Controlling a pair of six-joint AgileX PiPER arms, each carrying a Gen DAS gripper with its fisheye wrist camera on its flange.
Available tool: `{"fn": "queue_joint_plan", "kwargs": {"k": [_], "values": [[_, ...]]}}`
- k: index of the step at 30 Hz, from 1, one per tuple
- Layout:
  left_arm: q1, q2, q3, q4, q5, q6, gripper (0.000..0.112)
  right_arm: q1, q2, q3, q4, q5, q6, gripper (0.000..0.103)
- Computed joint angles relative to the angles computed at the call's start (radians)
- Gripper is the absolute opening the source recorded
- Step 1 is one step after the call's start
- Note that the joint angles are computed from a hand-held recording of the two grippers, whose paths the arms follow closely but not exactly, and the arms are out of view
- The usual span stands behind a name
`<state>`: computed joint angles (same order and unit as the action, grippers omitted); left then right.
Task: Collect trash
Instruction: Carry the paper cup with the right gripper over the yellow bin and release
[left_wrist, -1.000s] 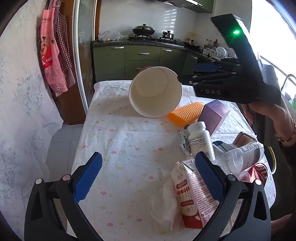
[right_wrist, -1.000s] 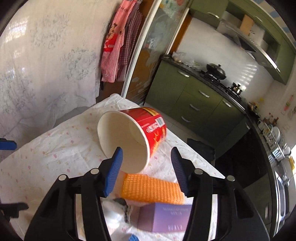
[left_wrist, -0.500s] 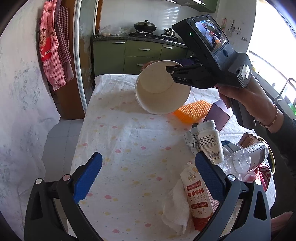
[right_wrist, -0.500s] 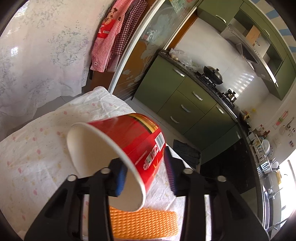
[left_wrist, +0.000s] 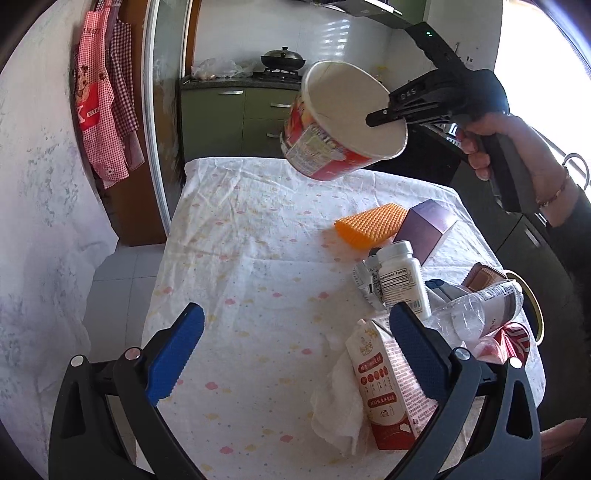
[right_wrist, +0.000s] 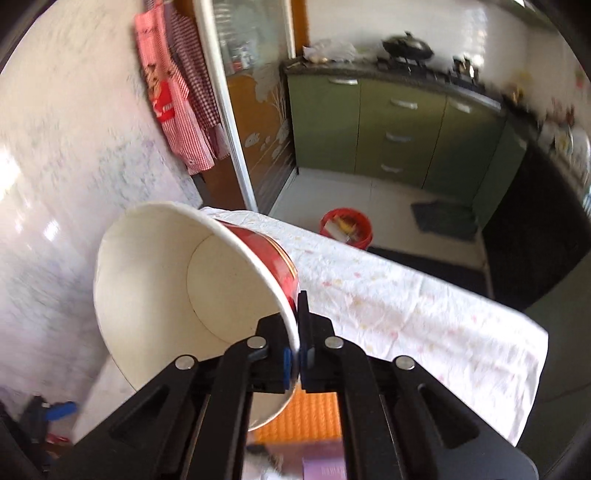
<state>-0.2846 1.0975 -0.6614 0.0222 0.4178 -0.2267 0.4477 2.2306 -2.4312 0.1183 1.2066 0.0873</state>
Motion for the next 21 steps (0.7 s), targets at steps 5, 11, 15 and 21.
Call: {"fn": "queue_joint_plan", "kwargs": {"k": [5, 11, 15, 21], "values": [[-0.100, -0.040, -0.006, 0.098, 0.014, -0.116, 0.099, -0.197, -0.343, 0.443, 0.135, -0.052, -0.066, 0.003], [-0.218, -0.037, -0.033, 0.216, 0.037, -0.276, 0.099, -0.657, -0.682, 0.886, 0.208, -0.008, -0.235, 0.003], [-0.270, -0.017, -0.056, 0.242, 0.051, -0.331, 0.099, -0.973, -0.752, 1.093, 0.227, -0.024, -0.370, 0.004], [-0.432, 0.006, -0.100, 0.417, 0.116, -0.536, 0.099, -1.190, -0.611, 1.269, 0.217, -0.132, -0.477, 0.004]]}}
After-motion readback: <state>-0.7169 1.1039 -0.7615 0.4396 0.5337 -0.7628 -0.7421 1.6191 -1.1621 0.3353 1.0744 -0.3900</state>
